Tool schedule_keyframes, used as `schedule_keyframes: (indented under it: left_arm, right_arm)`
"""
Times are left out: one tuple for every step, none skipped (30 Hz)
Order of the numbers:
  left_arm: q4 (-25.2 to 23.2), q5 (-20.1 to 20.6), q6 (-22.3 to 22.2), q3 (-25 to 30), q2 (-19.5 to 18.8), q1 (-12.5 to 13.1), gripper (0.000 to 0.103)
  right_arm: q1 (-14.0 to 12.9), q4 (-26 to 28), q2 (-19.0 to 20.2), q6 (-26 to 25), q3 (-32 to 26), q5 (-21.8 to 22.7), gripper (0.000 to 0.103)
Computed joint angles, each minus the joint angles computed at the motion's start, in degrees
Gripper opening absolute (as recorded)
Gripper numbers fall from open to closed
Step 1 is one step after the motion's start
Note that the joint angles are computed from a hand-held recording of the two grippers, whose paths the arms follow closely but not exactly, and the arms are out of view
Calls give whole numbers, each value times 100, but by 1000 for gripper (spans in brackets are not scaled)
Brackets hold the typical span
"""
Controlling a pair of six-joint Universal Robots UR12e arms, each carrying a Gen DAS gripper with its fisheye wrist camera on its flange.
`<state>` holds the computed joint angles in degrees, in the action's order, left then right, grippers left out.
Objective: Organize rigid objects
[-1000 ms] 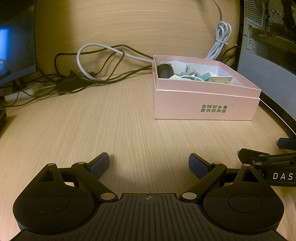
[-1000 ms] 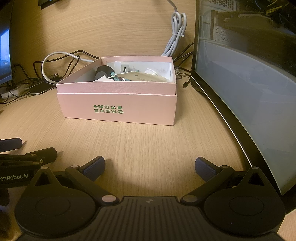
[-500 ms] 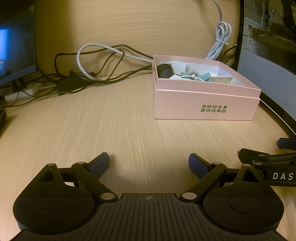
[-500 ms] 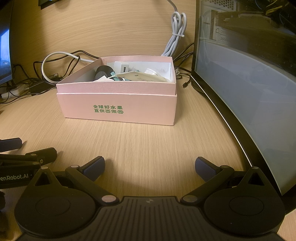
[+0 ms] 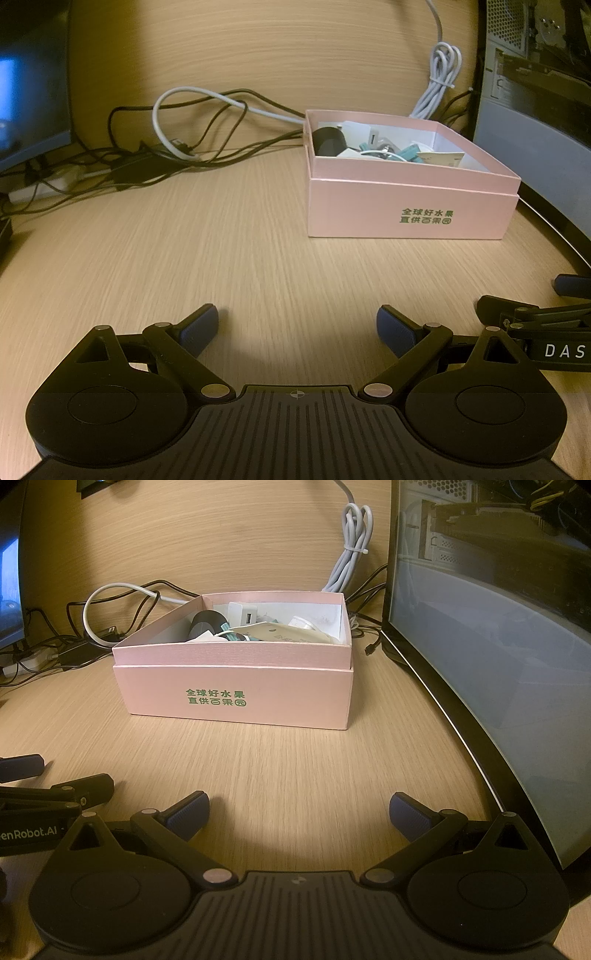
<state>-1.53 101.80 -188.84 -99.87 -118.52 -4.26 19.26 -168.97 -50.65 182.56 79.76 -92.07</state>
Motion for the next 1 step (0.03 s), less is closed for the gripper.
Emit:
schedule_keyframes:
  left_arm:
    - [3,-19,13,2,-2,3,96]
  right_arm:
    - [0,0,0,0,0,0,103]
